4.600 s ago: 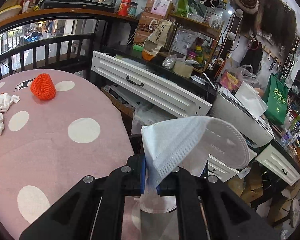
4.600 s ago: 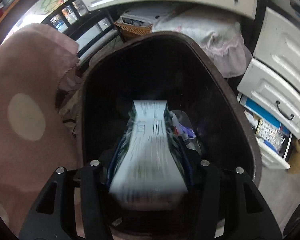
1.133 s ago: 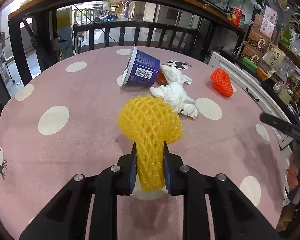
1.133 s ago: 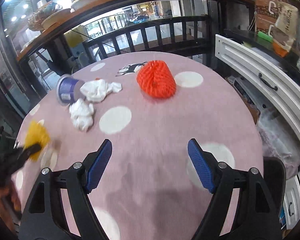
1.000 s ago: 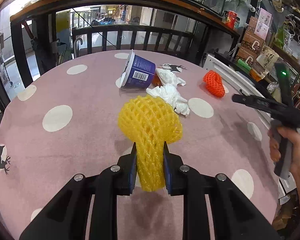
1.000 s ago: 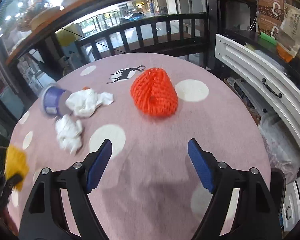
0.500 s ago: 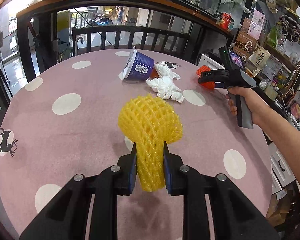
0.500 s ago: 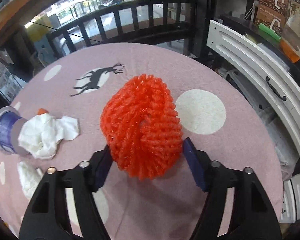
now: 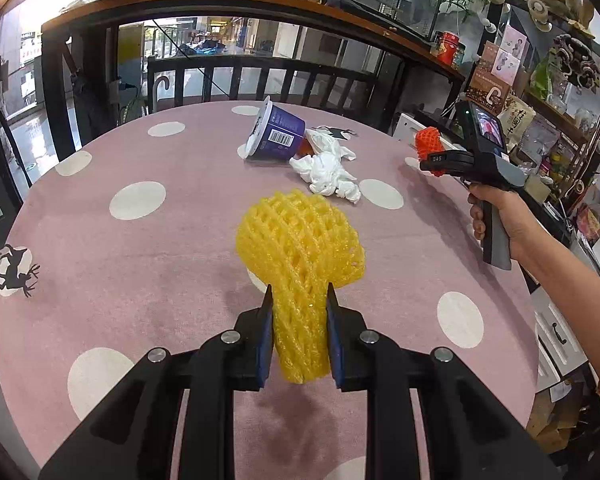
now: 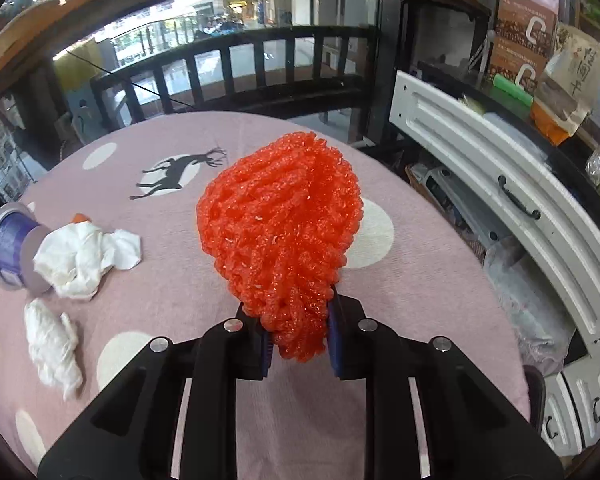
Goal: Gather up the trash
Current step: 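Grasp the orange foam mesh net with the right gripper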
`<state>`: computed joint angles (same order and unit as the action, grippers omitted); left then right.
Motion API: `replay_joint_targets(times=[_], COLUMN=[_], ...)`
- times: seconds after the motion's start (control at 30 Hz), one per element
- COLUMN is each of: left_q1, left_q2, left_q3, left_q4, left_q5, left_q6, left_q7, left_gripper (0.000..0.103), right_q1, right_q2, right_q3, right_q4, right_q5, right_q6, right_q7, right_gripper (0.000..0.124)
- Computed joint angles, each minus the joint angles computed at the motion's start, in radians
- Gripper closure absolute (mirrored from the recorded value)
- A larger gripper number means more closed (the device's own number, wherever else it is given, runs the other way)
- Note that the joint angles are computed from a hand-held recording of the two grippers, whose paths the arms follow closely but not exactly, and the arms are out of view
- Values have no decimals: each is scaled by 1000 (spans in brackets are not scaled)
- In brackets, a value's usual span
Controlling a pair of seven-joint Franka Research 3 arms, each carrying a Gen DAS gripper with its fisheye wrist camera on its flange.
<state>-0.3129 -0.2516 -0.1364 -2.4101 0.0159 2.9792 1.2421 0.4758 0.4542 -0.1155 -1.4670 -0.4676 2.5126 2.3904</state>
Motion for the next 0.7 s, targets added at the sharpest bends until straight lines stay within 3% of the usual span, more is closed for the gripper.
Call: replay_joint_targets(times=[0.27,0.5,0.7], left_q1=[-33,-48,-93], left_q2=[-20,-5,36], left_q3=[3,-28,-50], left_q4=[-21,-4,39], left_q5=[-14,13,25], left_q6=[13,17,39], left_q7=[-1,-22,-8], left_gripper=[80,80,80], right_q1=[-16,-111,-241], right_q2=[-255,-470,-706], right_q3=[24,97,186], right_q4=[-347,-627,-872], right_q5=[-109,-147,-367], right_q6=[192,307,318], right_q7=[58,125,342], right_gripper=[102,102,102])
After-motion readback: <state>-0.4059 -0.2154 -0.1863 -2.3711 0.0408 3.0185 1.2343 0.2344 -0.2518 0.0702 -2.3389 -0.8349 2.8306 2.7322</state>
